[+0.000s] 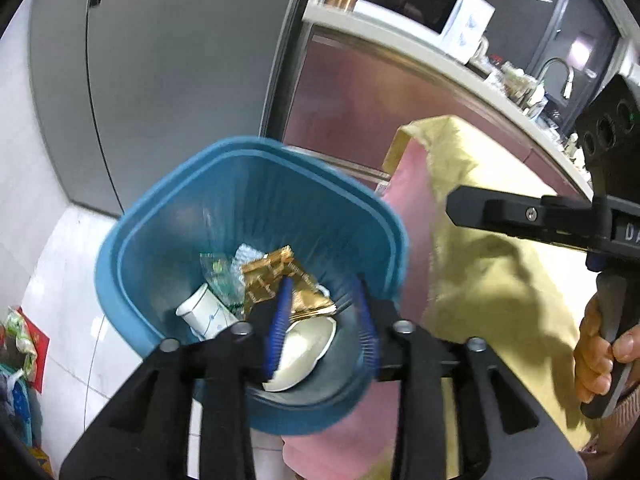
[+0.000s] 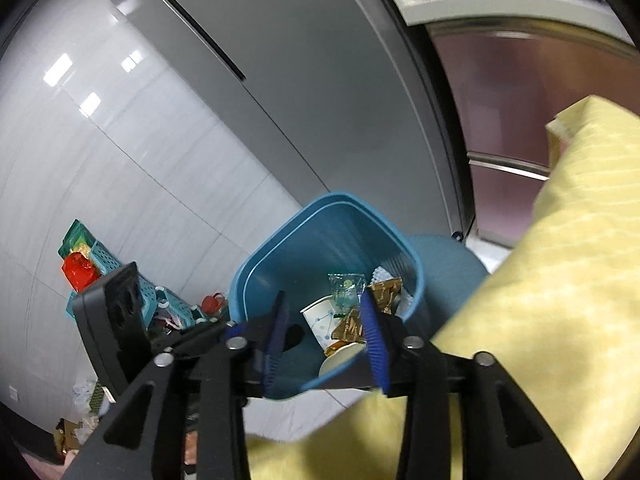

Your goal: Collect trash

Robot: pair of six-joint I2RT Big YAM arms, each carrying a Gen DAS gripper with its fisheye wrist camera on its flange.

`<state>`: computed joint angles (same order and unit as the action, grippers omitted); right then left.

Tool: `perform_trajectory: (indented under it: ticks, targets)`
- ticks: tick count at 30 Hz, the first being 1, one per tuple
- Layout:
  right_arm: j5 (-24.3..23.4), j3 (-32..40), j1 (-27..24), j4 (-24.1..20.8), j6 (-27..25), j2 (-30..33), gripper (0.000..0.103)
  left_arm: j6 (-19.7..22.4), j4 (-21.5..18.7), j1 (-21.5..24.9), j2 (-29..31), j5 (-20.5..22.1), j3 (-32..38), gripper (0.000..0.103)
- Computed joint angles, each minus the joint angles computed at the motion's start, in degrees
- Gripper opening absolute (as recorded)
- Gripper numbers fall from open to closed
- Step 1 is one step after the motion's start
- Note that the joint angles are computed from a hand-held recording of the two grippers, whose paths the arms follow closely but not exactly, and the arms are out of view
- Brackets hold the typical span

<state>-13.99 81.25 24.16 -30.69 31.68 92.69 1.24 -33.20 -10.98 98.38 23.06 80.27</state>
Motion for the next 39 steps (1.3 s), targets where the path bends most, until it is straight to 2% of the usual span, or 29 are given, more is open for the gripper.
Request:
perform_trajectory:
  ticks: [6, 8, 9, 10, 11, 12, 15, 20, 22, 23, 29, 35, 36, 39]
  targets:
    - [6.69, -8.1, -0.01, 2.85, -1.81, -8.66, 0.067, -0.57, 6.33, -0.67, -7.42, 3.17, -6.08, 0.073]
    - [10.41, -11.3, 0.52, 3.23, -2.76, -12.18, 0.071, -0.43, 7.83, -1.56, -9.67, 4.08, -8.02, 0.079]
    - [12.26, -12.42, 0.81, 3.22, -2.94, -13.48, 0.079, -0.38, 8.6, -2.06, -10.72, 3.95, -8.98, 0.084]
    - [14.72, -13.83, 1.28, 3.28, -3.08, -15.08, 0.083, -0.43, 9.9, -2.75, -11.88, 3.58, -10.18, 0.087]
    - [16.81, -15.41, 1.68, 3.62, -3.22, -16.76, 0.085, -0.46, 11.28, -3.58, -13.0, 3.08, -11.33, 0.095]
    - [19.45, -17.18, 2.22, 3.7, -3.47, -18.81, 0.086, -0.69, 12.35, -4.27, -14.08, 2.48, -12.44, 0.097]
    - [28.65, -22.3, 4.29, 3.63, -2.67, -24.82, 0.096, -1.3, 13.73, -7.05, -16.13, 1.11, -14.09, 0.097]
    - [41.84, -28.64, 7.01, 1.27, 0.43, -33.31, 0.096, -3.71, 16.24, -11.57, -18.7, -1.58, -16.25, 0.097]
    - [45.66, -30.51, 7.83, 0.47, 1.79, -35.58, 0.096, -4.46, 17.46, -12.62, -19.83, -2.24, -17.35, 0.097]
    - [48.94, -31.29, 8.63, -1.06, 3.07, -36.9, 0.096, -5.11, 18.45, -13.71, -20.41, -3.41, -17.85, 0.097]
    - [57.8, -35.39, 10.71, -3.66, 5.76, -42.43, 0.096, -6.48, 22.24, -18.31, -23.32, -8.9, -20.53, 0.097]
    - [65.84, -36.89, 13.85, -6.89, 7.76, -45.93, 0.096, -6.09, 24.75, -21.54, -25.72, -13.51, -22.77, 0.097]
    - [67.69, -37.0, 15.58, -8.95, 9.5, -46.82, 0.096, -5.96, 24.9, -21.81, -25.67, -13.94, -22.65, 0.097]
    - [70.38, -37.57, 17.06, -10.15, 10.84, -47.95, 0.096, -5.25, 25.98, -22.97, -26.83, -15.69, -23.68, 0.097]
